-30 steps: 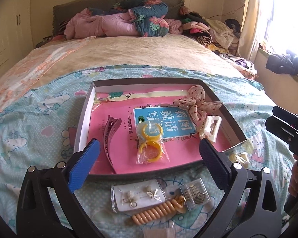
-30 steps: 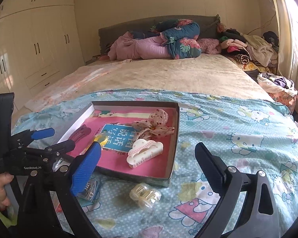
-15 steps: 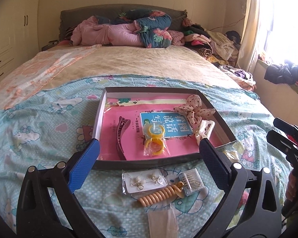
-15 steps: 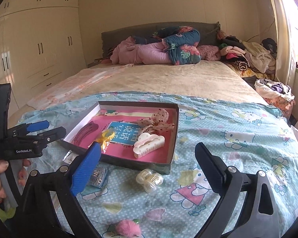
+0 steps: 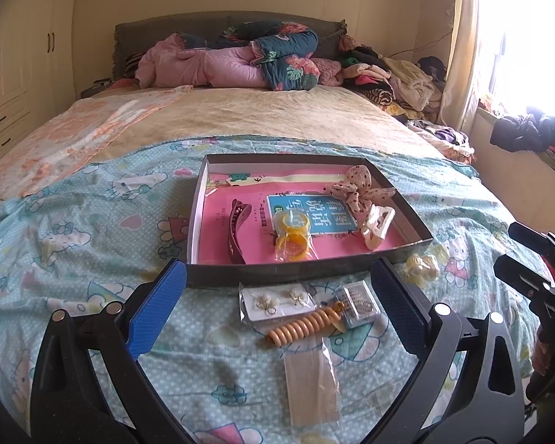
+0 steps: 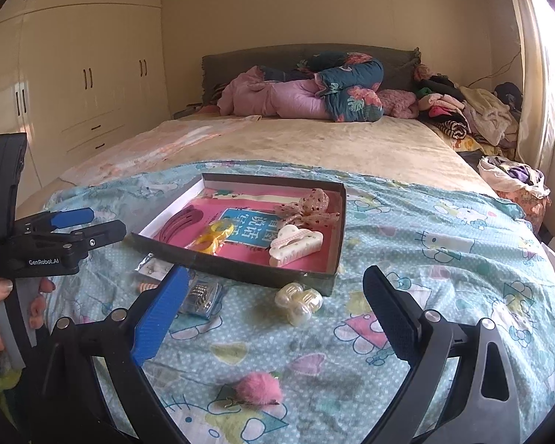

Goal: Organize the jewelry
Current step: 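Withdraw both tools from the tray back over the duvet, then grasp the coiled orange hair tie with the left tool while the right grasps the pink pompom pin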

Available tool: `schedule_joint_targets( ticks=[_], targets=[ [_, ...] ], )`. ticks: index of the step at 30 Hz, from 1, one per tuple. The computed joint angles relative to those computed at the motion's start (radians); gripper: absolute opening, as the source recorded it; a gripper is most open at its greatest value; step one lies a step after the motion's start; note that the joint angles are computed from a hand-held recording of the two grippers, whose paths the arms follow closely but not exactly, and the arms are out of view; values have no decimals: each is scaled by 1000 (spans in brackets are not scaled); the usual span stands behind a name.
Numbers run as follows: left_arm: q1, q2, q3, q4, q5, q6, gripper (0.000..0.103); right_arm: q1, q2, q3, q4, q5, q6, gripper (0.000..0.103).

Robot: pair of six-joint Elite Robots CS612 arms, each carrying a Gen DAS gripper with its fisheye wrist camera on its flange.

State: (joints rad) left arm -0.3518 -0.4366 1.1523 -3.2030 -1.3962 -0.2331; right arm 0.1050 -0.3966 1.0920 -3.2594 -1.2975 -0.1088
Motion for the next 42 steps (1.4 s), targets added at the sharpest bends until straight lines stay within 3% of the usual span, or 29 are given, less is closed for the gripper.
schedule_joint_targets(
  ticks=[17,30,42],
  targets=[
    [-22,-5,59,14,-35,55,91,-7,-34,106,-8,-14,-14,93],
    [-31,34,-6,131,-15,116,91,-15,-32,138,15,-13,-36,93],
    [-16,72,-83,230,-10,143,91,-3,8,87,103,-1,-69,93]
  ],
)
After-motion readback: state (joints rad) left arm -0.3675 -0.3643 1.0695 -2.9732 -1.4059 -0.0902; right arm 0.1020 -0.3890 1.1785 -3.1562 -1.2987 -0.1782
